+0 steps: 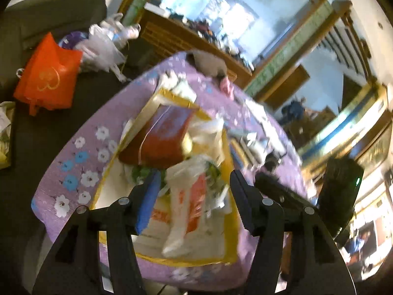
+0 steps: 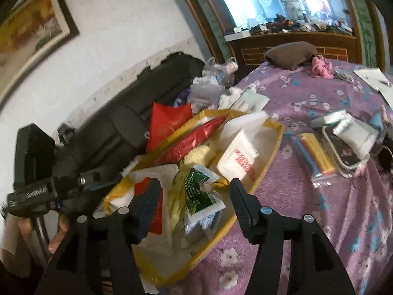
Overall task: Organize soft objects
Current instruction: 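Move both grippers back to the table toward the tissue pack and envelope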
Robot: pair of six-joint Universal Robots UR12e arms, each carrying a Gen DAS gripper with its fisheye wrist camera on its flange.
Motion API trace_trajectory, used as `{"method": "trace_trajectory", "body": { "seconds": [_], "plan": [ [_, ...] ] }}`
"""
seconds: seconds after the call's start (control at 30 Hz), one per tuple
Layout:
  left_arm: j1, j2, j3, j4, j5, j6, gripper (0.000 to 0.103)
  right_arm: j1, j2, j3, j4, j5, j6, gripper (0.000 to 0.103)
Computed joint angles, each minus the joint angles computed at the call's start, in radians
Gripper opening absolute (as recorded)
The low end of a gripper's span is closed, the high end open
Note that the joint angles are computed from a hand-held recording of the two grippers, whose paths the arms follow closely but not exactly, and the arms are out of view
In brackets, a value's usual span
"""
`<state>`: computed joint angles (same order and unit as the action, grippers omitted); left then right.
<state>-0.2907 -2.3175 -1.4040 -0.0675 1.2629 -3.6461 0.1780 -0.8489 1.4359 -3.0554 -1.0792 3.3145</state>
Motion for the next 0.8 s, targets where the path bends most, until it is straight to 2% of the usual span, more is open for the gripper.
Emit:
{"method": "trace_trajectory", "body": {
  "seconds": [0.07, 0.13, 0.23, 0.3, 0.4, 0.47, 0.53, 0.57, 0.67, 0.8],
  "plan": [
    [-0.012, -0.001, 0.008, 0.035, -0.011, -0.005, 0.059, -0.023, -0.01, 0.024, -0.025, 0.05, 0.049, 0.058],
    [-0.022, -0.013, 0.037, 0.024, -0.043, -0.001, 0.059, -0.048, -0.026, 0.057, -0.054, 0.051, 0.09, 0.058],
    [-0.037, -0.042, 0.104, -0.049, -0.097, 0.015, 0.059, -0.072, -0.043, 0.087, -0.061, 0.001, 0.112, 0.058],
    [-0.055, -0.063, 0.153, -0.115, -0.095, 0.034, 0.059, -0.089, -0.048, 0.097, -0.057, -0.023, 0.129, 0.058],
    [-0.078, -0.096, 0.227, -0.203, -0.081, 0.069, 0.059, -0.106, -0.046, 0.085, -0.014, -0.068, 0.115, 0.058],
    [-0.089, -0.12, 0.286, -0.284, -0.072, 0.075, 0.059, -0.122, -0.033, 0.057, 0.036, -0.053, 0.118, 0.058],
    [-0.103, -0.15, 0.352, -0.374, -0.029, 0.065, 0.059, -0.138, -0.014, 0.021, 0.097, -0.026, 0.15, 0.058],
    [-0.106, -0.16, 0.37, -0.393, -0.02, 0.061, 0.059, -0.144, -0.002, -0.005, 0.142, -0.022, 0.147, 0.058],
    [-0.111, -0.198, 0.441, -0.477, -0.003, 0.028, 0.059, -0.149, 0.033, -0.053, 0.166, -0.044, 0.156, 0.058],
    [-0.116, -0.236, 0.524, -0.55, 0.019, 0.032, 0.059, -0.156, 0.07, -0.124, 0.234, -0.011, 0.17, 0.058]
  ]
}}
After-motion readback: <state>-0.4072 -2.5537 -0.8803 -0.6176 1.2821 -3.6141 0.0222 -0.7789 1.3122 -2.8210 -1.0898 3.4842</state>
